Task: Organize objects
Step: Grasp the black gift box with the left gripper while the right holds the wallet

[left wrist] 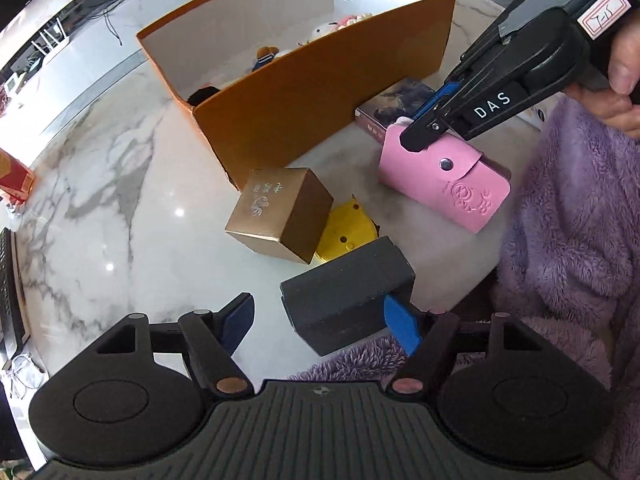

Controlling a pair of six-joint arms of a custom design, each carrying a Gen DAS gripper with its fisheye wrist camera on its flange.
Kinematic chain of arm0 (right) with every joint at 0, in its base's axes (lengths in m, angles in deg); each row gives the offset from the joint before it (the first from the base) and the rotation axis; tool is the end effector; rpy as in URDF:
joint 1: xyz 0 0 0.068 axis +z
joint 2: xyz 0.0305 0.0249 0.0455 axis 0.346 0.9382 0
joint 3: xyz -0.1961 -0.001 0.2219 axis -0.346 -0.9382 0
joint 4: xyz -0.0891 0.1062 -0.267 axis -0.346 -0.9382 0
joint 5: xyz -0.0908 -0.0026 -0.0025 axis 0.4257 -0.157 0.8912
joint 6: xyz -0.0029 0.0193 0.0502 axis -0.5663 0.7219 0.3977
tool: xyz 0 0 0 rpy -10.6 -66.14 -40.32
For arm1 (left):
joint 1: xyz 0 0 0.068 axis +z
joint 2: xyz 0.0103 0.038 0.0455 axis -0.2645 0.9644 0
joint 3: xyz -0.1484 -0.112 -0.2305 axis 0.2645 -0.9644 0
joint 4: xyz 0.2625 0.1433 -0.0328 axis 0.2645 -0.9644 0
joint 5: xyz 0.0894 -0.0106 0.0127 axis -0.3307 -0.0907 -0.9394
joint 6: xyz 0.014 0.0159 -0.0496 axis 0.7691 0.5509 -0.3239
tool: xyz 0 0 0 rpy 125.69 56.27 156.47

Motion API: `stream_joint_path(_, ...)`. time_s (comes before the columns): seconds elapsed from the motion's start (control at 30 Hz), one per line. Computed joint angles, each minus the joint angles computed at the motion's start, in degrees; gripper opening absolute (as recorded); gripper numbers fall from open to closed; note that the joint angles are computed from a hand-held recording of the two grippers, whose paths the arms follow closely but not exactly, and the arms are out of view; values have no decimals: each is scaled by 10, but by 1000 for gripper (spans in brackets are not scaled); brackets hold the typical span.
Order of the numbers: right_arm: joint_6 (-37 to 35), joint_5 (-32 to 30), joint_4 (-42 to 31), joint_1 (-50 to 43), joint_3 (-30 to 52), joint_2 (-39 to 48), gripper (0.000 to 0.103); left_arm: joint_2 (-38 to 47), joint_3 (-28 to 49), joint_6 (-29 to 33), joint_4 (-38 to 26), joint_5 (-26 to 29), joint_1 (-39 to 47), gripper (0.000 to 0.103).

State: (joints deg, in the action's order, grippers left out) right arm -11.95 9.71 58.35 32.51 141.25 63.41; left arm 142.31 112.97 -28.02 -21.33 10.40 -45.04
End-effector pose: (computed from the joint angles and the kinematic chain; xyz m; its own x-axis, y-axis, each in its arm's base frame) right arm 0.3955 0.0979 0.1016 -0.7511 -0.5110 -0.4180 -0.6171 0.7684 0.1695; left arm 0.2541 -0.1387 0.1272 -0.8644 0.3667 -0.3440 0.3524 0.9299 0.1059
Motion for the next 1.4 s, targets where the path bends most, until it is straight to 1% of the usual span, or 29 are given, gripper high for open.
stream_joint_path(0.1, 6, -5, -4, -2, 1, 3, 24, 21, 3, 40, 9, 7, 3, 85)
stream_joint_path(0.2, 11, -10, -20, -5, 7, 11, 35, 44, 9, 75, 17, 18, 10, 85)
stream_joint_path(0.3, 14, -7, -21, -6, 0, 12, 36, 55, 11, 87, 28, 33, 16, 84)
stream_joint_path(0.4, 11, -12, -26, -11, -12, 9, 39, 58, 10, 93, 35, 42, 20, 82)
stream_joint_path(0.43, 10, -14, -26, -14, -18, 7, 39, 56, 7, 92, 38, 45, 20, 76)
stream_joint_path(0.47, 9, -15, -26, -16, -24, 4, 39, 54, 6, 91, 39, 48, 20, 74)
stream_joint_path(0.57, 9, -19, -24, -23, -38, -3, 39, 47, 0, 80, 40, 44, 16, 71)
stream_joint_path(0.6, 10, -19, -21, -25, -42, -5, 36, 44, -1, 78, 41, 43, 13, 70)
stream_joint_path(0.63, 11, -18, -16, -27, -47, -7, 30, 40, -3, 77, 41, 44, 14, 68)
stream_joint_path(0.7, 13, -18, -14, -30, -48, -6, 26, 30, -5, 62, 37, 50, 14, 65)
stream_joint_path(0.77, 15, -21, -13, -33, -48, -4, 25, 21, -6, 49, 31, 60, 15, 58)
stream_joint_path(0.83, 15, -20, -8, -33, -52, -6, 25, 14, -10, 38, 29, 72, 15, 54)
stream_joint_path(0.97, 14, -21, -1, -34, -59, -11, 24, 12, -10, 10, 25, 72, 0, 48)
stream_joint_path(1.03, 12, -23, 0, -37, -62, -11, 23, 15, -6, -6, 26, 76, -8, 46)
stream_joint_path(1.13, 12, -26, -3, -42, -64, -12, 23, 28, 5, -16, 25, 67, -24, 47)
stream_joint_path(1.2, 14, -30, -4, -46, -64, -12, 23, 40, 12, -19, 32, 73, -30, 46)
stream_joint_path(1.27, 15, -32, -2, -49, -67, -13, 23, 50, 18, -28, 38, 73, -36, 44)
stream_joint_path(1.4, 21, -41, 8, -57, -77, -17, 21, 53, 22, -60, 44, 55, -55, 42)
